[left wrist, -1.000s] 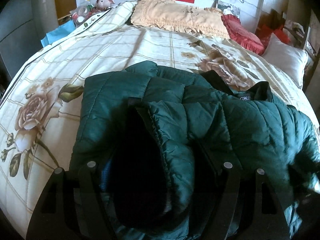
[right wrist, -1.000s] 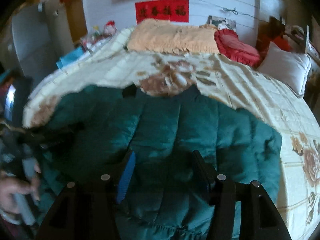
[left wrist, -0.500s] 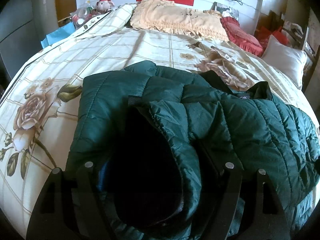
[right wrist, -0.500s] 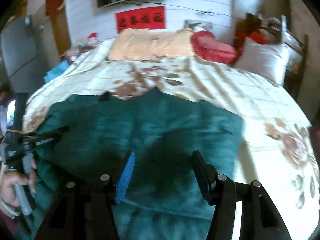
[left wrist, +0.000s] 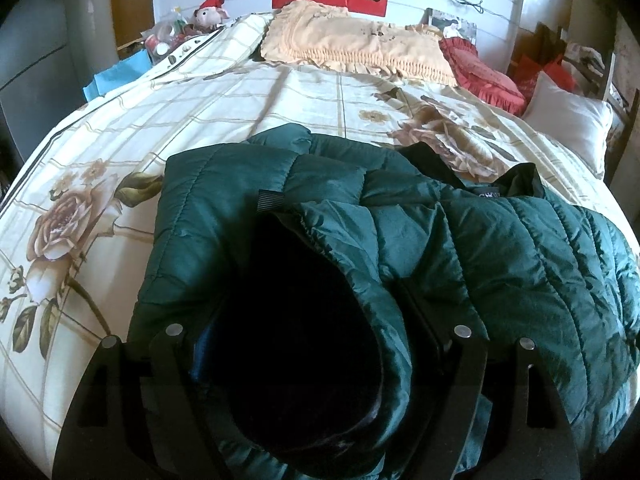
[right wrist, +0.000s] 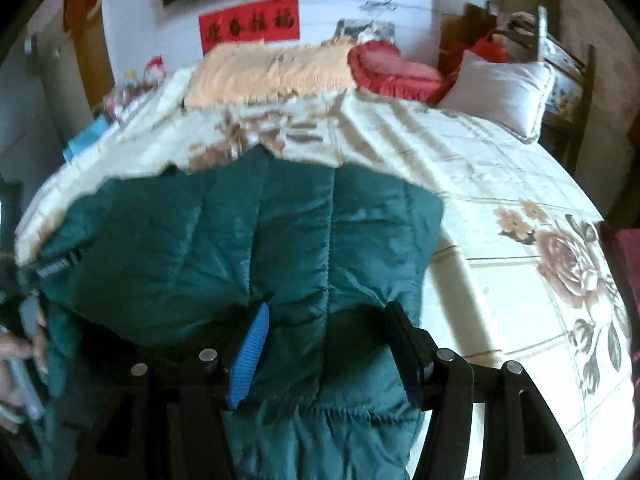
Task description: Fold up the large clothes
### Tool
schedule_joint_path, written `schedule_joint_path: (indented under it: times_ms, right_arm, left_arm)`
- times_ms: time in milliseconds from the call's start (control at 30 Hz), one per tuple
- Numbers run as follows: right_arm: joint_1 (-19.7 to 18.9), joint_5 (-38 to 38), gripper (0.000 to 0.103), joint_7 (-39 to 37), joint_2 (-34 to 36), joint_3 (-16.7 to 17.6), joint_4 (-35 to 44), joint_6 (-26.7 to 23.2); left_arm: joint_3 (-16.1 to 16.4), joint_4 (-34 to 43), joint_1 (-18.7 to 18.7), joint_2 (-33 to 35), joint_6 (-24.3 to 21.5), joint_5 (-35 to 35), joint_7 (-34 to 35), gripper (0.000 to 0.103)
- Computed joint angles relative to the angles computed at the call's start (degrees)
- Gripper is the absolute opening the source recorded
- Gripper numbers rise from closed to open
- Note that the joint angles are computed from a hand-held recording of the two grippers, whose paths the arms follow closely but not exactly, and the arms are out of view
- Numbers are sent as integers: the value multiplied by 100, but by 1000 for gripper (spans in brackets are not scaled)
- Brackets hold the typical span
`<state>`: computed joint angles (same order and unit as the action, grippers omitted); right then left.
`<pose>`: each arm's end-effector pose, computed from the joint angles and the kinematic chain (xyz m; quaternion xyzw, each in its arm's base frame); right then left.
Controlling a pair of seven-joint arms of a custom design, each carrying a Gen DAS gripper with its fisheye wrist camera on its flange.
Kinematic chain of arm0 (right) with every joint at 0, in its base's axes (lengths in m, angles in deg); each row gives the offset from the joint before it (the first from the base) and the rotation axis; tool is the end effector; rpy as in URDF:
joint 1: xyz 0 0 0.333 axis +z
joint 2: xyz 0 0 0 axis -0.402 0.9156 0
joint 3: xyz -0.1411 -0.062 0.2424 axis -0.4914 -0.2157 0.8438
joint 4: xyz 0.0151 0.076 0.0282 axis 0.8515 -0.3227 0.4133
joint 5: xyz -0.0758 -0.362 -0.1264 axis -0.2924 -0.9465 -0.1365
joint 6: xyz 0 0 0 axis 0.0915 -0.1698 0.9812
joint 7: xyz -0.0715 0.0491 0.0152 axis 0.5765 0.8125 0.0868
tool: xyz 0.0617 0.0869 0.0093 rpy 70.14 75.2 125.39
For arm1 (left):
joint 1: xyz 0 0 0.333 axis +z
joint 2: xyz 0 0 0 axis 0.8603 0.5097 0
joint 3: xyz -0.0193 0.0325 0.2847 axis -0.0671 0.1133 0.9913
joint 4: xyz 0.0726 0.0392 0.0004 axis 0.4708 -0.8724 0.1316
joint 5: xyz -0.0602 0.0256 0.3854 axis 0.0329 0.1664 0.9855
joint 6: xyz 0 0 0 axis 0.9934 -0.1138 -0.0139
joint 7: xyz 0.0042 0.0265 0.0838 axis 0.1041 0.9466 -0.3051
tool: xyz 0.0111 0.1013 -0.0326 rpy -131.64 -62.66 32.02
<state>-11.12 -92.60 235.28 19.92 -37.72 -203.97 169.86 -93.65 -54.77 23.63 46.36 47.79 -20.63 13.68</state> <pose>0.4733 0.2459 0.5041 -0.6099 0.6959 -0.2555 0.2800 0.5985 -0.4768 0.4757 -0.6698 0.6559 -0.2626 0.2284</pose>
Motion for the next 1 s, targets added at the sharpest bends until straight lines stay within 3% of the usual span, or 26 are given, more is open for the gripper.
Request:
schedule_joint_path:
  times_ms: [100, 233, 367, 533, 733, 1000]
  right_arm:
    - [67, 89, 61, -148, 227, 2, 142, -362]
    - [156, 243, 65, -19, 313, -176, 58, -112]
    - [159, 428, 65, -14, -168, -164, -265, 1]
    - [45, 585, 69, -123, -870, 114, -726, 109]
    - [191, 1387, 74, -620, -1440, 342, -1211, 63]
    - [416, 2109, 75, -885, -1738, 592, -1654, 23]
  left_arm:
    - [14, -174, 9, -102, 105, 51, -75, 79]
    - [-53, -558, 124, -332, 397, 53, -129, 79]
    - [-246, -1088, 344, -780, 471, -208, 73, 79]
    - [-365, -2390, 462, -1834, 618, 31, -265, 79]
    - [-706, -3931, 702, -3119, 649, 477, -705, 79]
    - [-1171, -5313, 1098, -4307, 800, 223, -964, 79]
